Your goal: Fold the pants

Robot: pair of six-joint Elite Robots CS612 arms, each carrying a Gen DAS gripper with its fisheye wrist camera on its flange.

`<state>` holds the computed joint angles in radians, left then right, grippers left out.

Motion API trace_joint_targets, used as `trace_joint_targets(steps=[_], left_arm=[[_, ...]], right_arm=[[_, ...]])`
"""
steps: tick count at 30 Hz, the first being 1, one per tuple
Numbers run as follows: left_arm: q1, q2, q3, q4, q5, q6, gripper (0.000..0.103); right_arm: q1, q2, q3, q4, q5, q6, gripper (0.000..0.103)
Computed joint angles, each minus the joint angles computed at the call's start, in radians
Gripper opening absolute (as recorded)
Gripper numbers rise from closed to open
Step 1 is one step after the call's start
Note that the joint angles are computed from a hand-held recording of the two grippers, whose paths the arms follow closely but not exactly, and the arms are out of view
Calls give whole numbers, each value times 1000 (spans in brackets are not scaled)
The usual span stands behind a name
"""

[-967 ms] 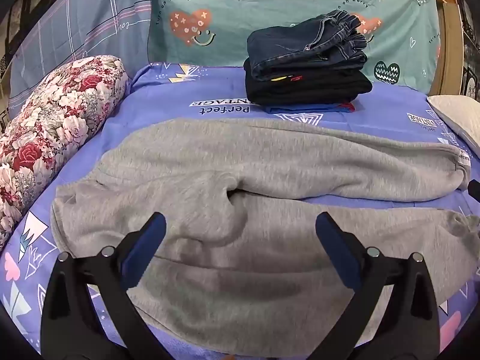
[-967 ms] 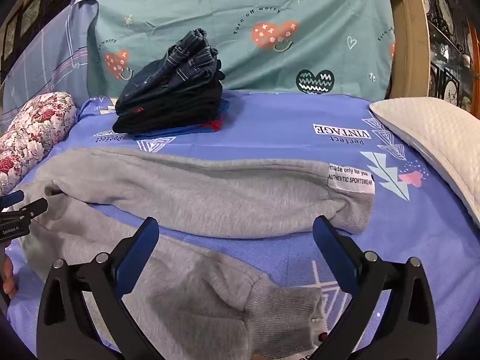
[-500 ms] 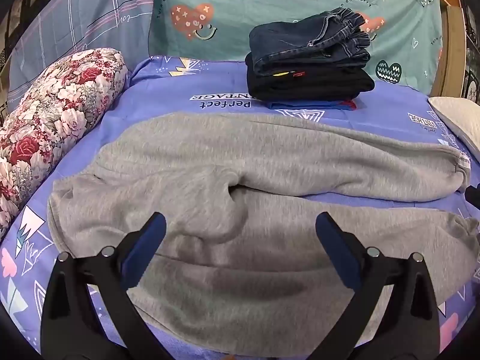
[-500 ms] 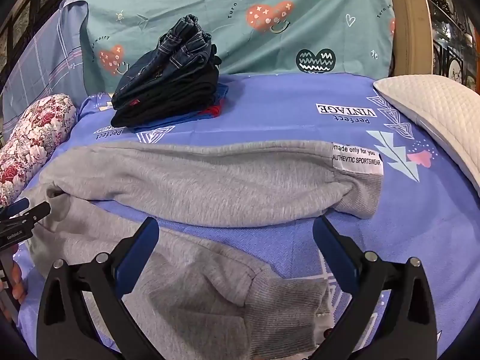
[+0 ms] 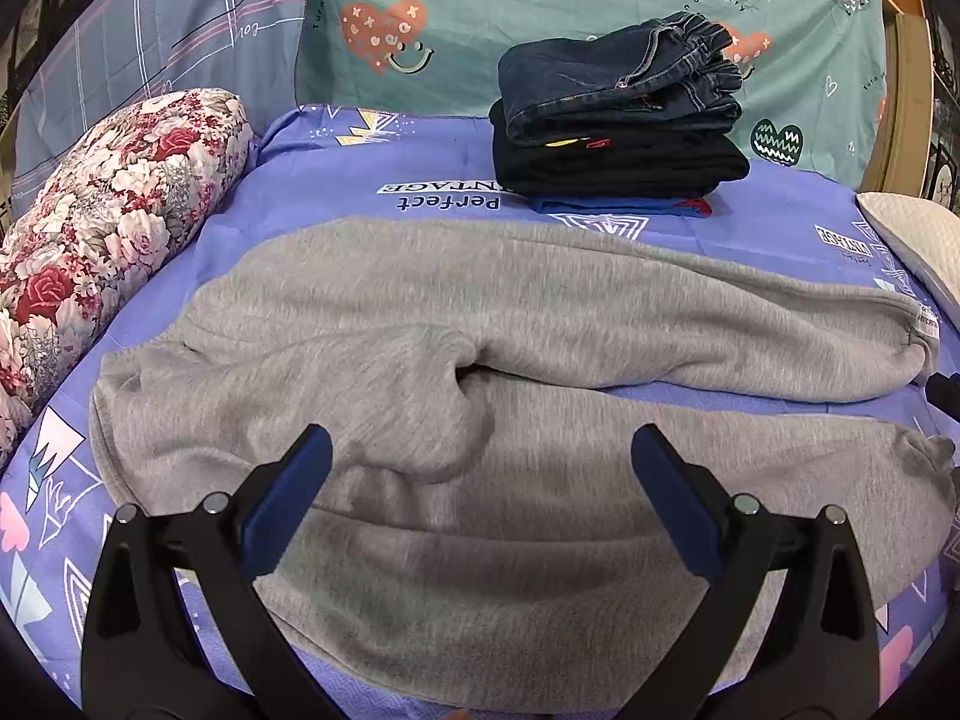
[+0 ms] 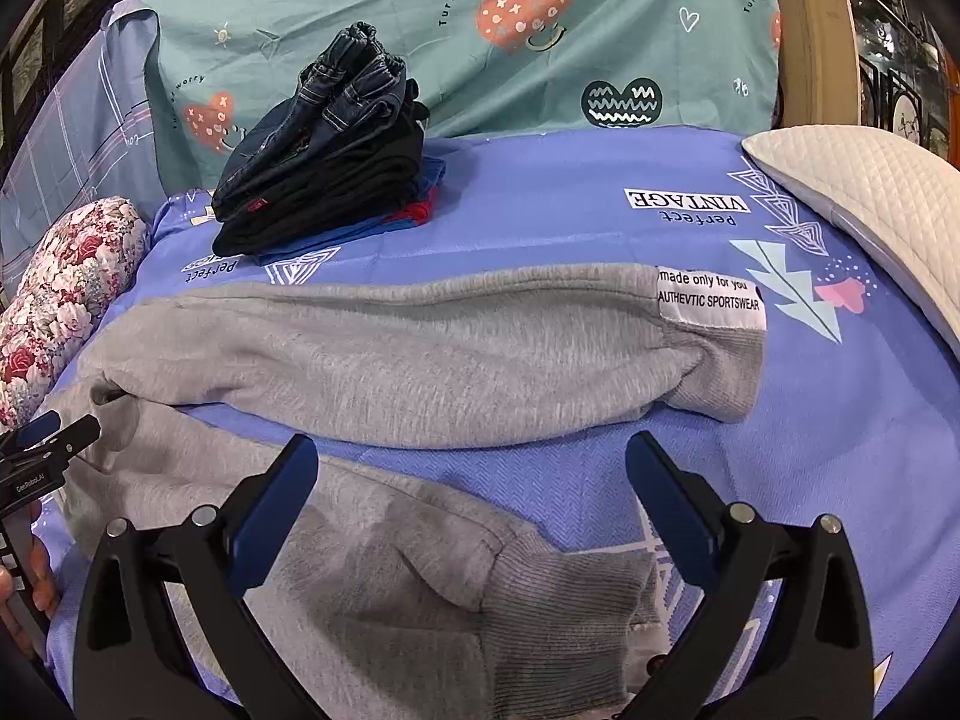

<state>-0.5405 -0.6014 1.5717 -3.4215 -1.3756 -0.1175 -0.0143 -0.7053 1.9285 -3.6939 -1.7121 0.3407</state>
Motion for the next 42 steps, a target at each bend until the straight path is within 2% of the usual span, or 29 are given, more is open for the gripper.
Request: trace_joint_targets(steps=[42], left_arm=[[6,-3,-2,19,-24,-17,101]], right_arm=[[-6,-2,1,13,21,22,102]])
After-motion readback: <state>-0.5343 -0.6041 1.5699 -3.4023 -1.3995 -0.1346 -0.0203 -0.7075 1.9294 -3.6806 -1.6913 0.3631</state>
